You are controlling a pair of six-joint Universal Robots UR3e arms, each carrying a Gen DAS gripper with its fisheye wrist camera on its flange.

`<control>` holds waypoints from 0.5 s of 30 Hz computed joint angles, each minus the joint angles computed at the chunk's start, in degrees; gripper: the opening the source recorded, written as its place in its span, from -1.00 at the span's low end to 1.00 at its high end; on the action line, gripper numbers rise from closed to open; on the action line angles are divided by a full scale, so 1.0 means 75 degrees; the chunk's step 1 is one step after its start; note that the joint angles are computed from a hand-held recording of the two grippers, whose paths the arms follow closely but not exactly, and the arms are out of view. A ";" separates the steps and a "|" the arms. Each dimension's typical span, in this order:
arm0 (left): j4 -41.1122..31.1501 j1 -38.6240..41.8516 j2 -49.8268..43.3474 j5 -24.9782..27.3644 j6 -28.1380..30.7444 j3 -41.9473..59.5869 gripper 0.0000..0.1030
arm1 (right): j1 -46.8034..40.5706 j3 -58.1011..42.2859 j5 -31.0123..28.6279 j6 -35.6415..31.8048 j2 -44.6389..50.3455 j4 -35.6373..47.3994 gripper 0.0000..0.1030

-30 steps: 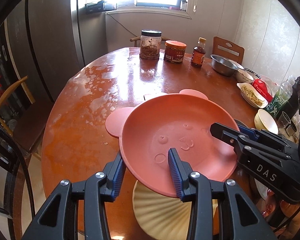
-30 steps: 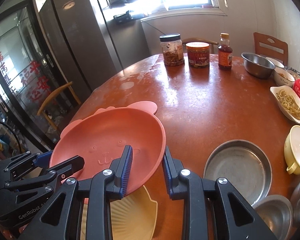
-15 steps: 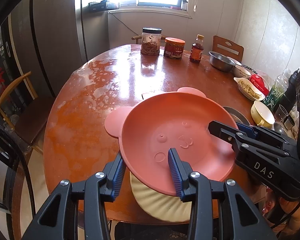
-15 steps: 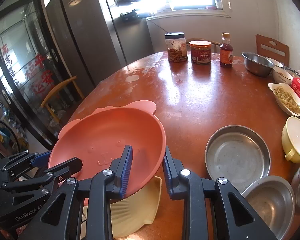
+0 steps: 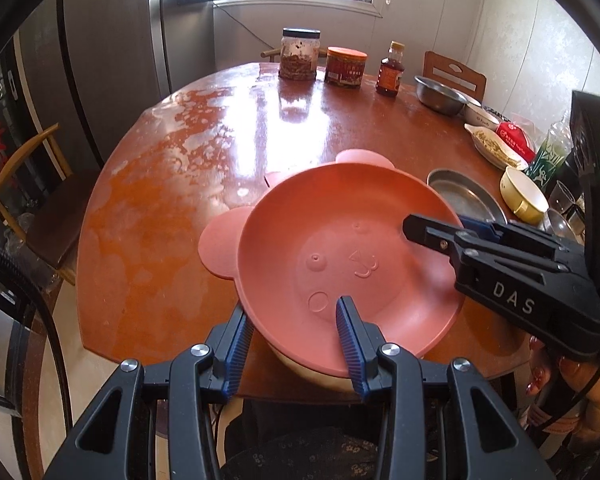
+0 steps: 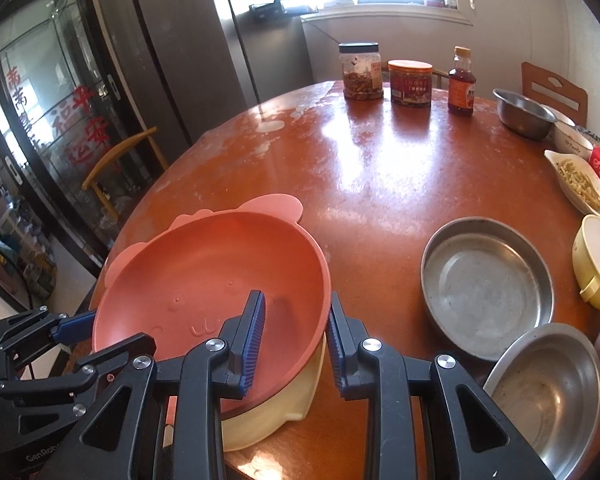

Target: Organize plates and bowls

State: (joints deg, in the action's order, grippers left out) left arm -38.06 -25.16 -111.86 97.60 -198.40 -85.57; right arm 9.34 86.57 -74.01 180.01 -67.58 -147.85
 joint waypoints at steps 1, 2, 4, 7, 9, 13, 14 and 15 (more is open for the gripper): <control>0.0010 -0.0015 0.0026 0.0023 0.0022 -0.0071 -0.19 | 0.0013 0.0011 -0.0018 -0.0020 0.0014 -0.0001 -0.40; 0.0027 -0.0019 0.0055 0.0033 0.0033 -0.0137 -0.19 | 0.0030 0.0013 -0.0020 -0.0032 0.0036 0.0005 -0.40; 0.0073 0.0008 0.0149 -0.0010 0.0083 -0.0293 -0.19 | 0.0094 -0.0031 -0.0073 -0.0056 0.0112 0.0007 -0.40; 0.0088 -0.0039 0.0208 0.0059 0.0074 -0.0414 -0.19 | 0.0208 -0.0112 -0.0198 -0.0134 0.0222 0.0072 -0.40; 0.0030 -0.0104 0.0170 0.0086 0.0099 -0.0383 -0.19 | 0.0280 -0.0197 -0.0353 -0.0172 0.0331 0.0114 -0.40; -0.0091 -0.0183 0.0089 0.0022 0.0156 -0.0295 -0.19 | 0.0288 -0.0422 -0.0482 -0.0159 0.0553 0.0286 -0.40; -0.0102 -0.0187 0.0074 -0.0009 0.0156 -0.0286 -0.19 | 0.0288 -0.0442 -0.0520 -0.0155 0.0585 0.0307 -0.40; -0.0131 -0.0202 0.0050 -0.0003 0.0151 -0.0255 -0.19 | 0.0292 -0.0444 -0.0548 -0.0147 0.0587 0.0317 -0.40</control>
